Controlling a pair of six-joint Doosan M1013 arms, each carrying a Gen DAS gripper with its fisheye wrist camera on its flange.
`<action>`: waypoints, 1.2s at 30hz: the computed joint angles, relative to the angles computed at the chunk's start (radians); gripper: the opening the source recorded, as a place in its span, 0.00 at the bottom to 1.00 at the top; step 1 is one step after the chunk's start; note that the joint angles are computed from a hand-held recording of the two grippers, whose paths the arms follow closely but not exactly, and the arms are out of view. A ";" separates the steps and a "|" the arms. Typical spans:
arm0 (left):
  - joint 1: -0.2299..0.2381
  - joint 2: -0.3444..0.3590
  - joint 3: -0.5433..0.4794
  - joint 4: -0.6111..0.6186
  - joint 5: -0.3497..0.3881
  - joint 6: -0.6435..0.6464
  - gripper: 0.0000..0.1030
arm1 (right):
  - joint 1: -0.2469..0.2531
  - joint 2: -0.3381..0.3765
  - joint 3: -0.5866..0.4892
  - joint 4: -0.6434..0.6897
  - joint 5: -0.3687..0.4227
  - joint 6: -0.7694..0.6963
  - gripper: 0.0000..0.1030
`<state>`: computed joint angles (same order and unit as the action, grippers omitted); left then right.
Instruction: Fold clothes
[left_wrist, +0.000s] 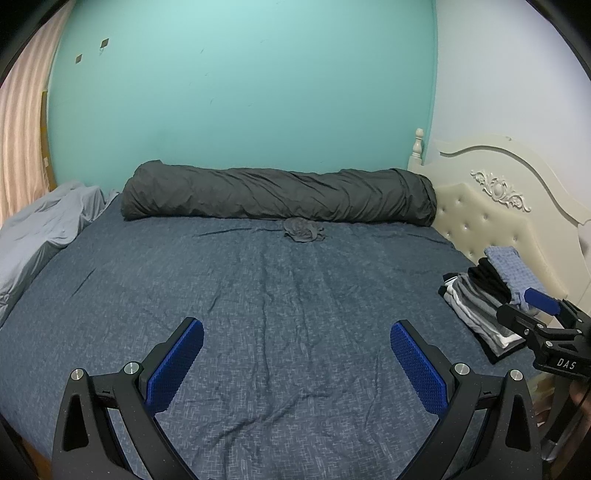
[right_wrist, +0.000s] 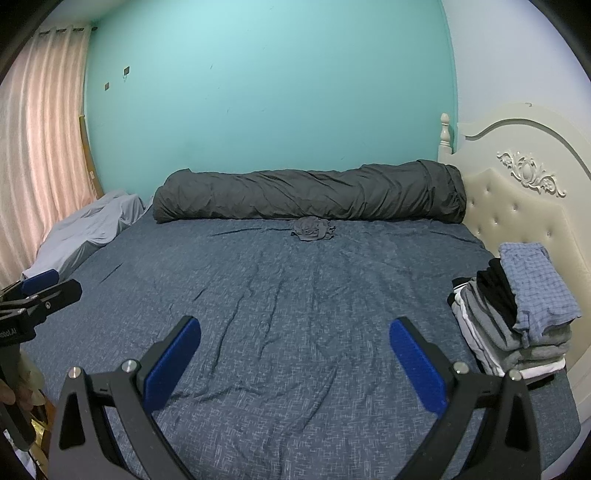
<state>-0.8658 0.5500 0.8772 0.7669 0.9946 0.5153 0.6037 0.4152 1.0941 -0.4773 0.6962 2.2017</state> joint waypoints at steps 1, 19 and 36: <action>0.000 0.001 -0.002 -0.001 0.000 0.001 1.00 | -0.001 0.000 -0.001 0.000 0.000 -0.001 1.00; 0.005 0.006 -0.005 -0.007 0.003 -0.004 1.00 | -0.002 0.007 -0.009 0.006 0.000 -0.011 1.00; 0.033 0.026 -0.002 -0.061 -0.027 0.007 1.00 | -0.014 0.030 -0.020 0.019 0.006 -0.016 1.00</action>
